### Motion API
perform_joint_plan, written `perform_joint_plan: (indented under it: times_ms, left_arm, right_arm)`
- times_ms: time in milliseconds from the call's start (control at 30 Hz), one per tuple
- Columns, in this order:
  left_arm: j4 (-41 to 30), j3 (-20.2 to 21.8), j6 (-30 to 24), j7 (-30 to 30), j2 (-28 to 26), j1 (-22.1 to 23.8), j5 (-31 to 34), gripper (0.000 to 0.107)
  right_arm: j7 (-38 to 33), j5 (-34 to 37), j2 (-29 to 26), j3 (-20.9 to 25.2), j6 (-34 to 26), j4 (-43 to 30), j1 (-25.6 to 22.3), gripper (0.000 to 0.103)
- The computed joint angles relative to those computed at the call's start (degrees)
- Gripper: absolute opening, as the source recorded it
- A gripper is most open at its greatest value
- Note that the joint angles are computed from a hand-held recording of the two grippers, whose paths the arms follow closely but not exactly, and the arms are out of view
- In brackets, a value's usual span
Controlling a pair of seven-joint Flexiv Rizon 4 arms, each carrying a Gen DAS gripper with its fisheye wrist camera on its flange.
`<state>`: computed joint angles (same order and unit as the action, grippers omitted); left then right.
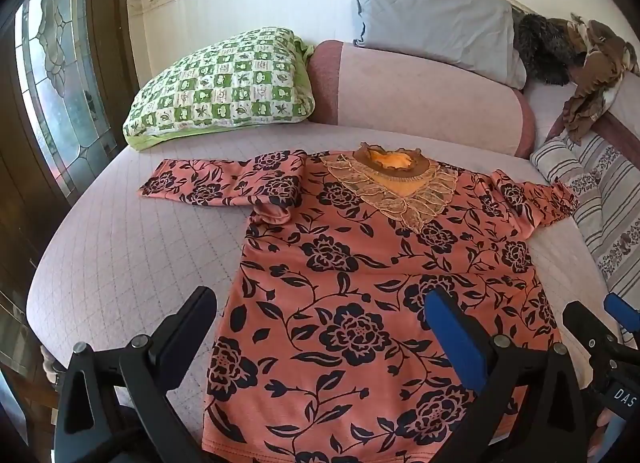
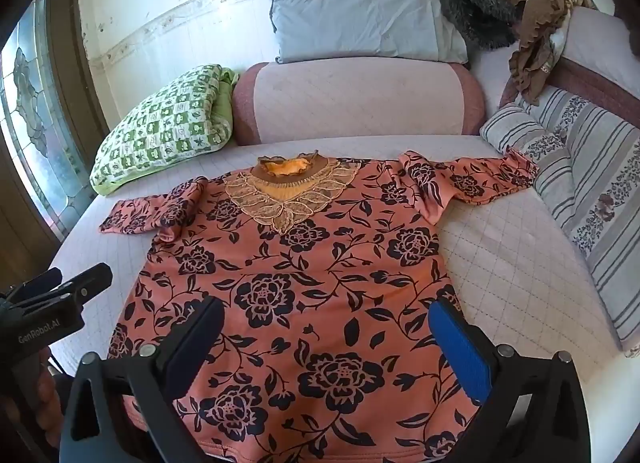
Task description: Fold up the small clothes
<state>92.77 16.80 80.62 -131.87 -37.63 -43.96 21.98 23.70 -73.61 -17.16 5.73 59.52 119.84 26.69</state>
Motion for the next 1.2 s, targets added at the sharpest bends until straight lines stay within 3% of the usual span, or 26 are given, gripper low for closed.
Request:
perform_joint_plan:
  times_ms: [500, 1200]
  left_arm:
    - [-0.5, -0.39, -0.52, -0.1, 0.12, 0.35, 0.47, 0.103]
    - [-0.7, -0.78, -0.48, 0.23, -0.02, 0.74, 0.31, 0.103]
  right_arm:
    - [-0.61, 0.13, -0.05, -0.15, -0.44, -0.84, -0.12, 0.103]
    - [2.96, -4.79, -0.06, -0.28, -0.75, -0.92, -0.61, 0.103]
